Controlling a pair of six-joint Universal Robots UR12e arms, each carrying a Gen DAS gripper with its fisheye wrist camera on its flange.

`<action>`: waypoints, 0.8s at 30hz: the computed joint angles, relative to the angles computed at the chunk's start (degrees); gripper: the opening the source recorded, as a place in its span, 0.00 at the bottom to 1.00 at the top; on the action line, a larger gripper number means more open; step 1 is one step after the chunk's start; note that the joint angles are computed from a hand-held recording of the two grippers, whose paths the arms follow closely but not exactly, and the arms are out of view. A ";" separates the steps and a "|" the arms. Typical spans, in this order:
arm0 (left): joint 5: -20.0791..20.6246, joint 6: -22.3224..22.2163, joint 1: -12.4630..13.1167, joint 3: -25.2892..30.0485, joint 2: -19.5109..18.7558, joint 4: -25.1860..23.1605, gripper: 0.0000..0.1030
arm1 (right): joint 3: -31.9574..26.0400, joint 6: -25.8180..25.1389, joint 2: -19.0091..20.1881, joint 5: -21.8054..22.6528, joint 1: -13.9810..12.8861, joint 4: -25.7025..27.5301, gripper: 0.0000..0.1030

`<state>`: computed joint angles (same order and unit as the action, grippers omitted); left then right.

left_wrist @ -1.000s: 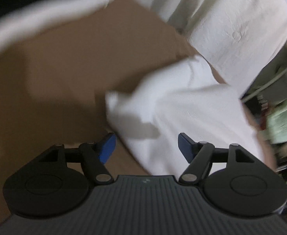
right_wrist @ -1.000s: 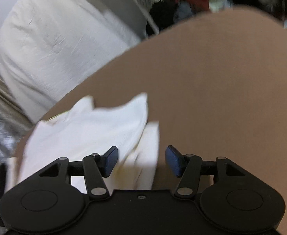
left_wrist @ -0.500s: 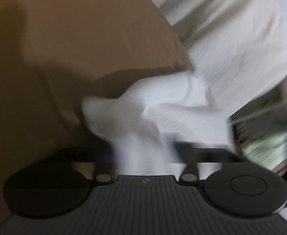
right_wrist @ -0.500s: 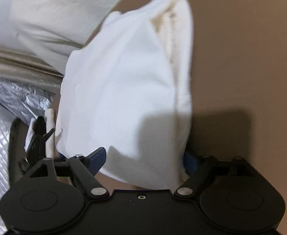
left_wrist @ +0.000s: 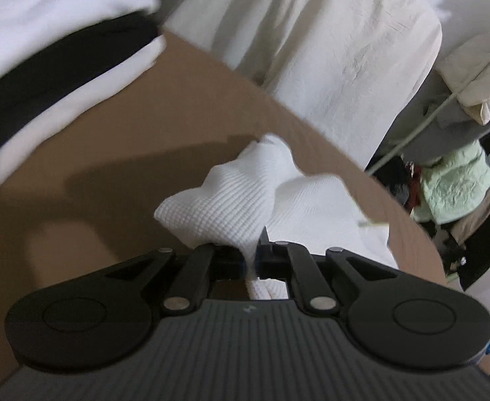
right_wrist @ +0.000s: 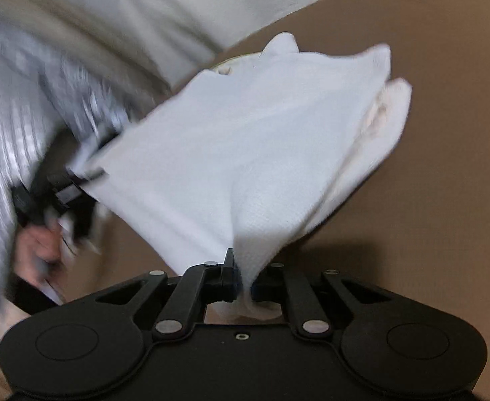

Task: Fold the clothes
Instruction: 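Lay the folded shirt down and open both grippers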

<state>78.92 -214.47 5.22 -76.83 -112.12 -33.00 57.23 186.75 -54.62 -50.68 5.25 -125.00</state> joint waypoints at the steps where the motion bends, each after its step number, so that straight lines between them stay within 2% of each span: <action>1: 0.03 0.03 0.28 -2.00 1.72 -1.38 0.05 | 0.01 -3.14 -0.68 -0.33 0.45 2.13 0.10; 3: 0.17 -0.85 0.77 -6.72 4.93 -0.91 0.05 | 0.33 -10.36 -2.23 -2.15 1.55 7.19 0.10; 6: 0.36 -2.56 1.20 -13.93 8.45 5.14 0.05 | 1.90 -18.69 -4.27 -3.59 2.82 12.66 0.10; 7: 1.11 -2.23 1.00 -14.43 8.61 5.08 0.07 | 2.66 -21.65 -4.74 -4.06 3.19 13.46 0.10; 9: 3.28 -0.38 0.29 -12.48 7.78 0.35 0.07 | 1.55 -25.73 -4.24 -8.04 4.31 16.34 0.13; 11: 5.54 1.28 -0.43 -10.41 6.84 -4.32 0.13 | -1.55 -26.38 -2.80 -13.13 5.41 19.83 0.17; 12: 6.69 2.05 -0.79 -9.33 6.33 -6.64 0.15 | -2.18 -26.51 -2.66 -13.15 5.45 20.11 0.22; 13: 8.46 2.89 -1.24 -8.58 6.09 -7.79 0.20 | -2.38 -26.69 -2.78 -11.74 5.19 19.80 0.36; 15: 13.41 3.43 -2.36 -7.51 5.98 -8.38 0.29 | -2.50 -26.91 -3.10 -8.50 4.54 18.78 0.54; 16: 15.08 3.62 -2.62 -7.98 6.42 -6.75 0.29 | -1.86 -26.86 -3.59 -6.54 4.06 17.92 0.54; 18: 17.05 4.31 -2.64 -10.36 7.98 -0.52 0.29 | -0.29 -26.63 -4.71 -2.66 3.07 16.25 0.54; 19: 15.61 4.13 -2.20 -11.94 8.87 3.92 0.31 | 0.23 -25.82 -4.86 -0.78 2.84 14.17 0.54; 20: 12.29 3.28 -1.40 -13.74 9.78 9.36 0.36 | 0.61 -24.63 -4.79 1.05 2.73 11.47 0.54; 21: 10.38 2.07 -1.02 -14.56 10.16 12.98 0.47 | 0.05 -23.29 -4.34 3.53 2.27 9.70 0.54; 22: 9.58 0.73 -0.96 -14.70 10.20 15.20 0.50 | -0.93 -21.74 -3.69 6.26 1.69 8.21 0.54; 24: 8.40 0.57 -1.31 -13.56 9.78 14.17 0.51 | -2.30 -13.40 -1.64 12.24 0.09 -0.88 0.55</action>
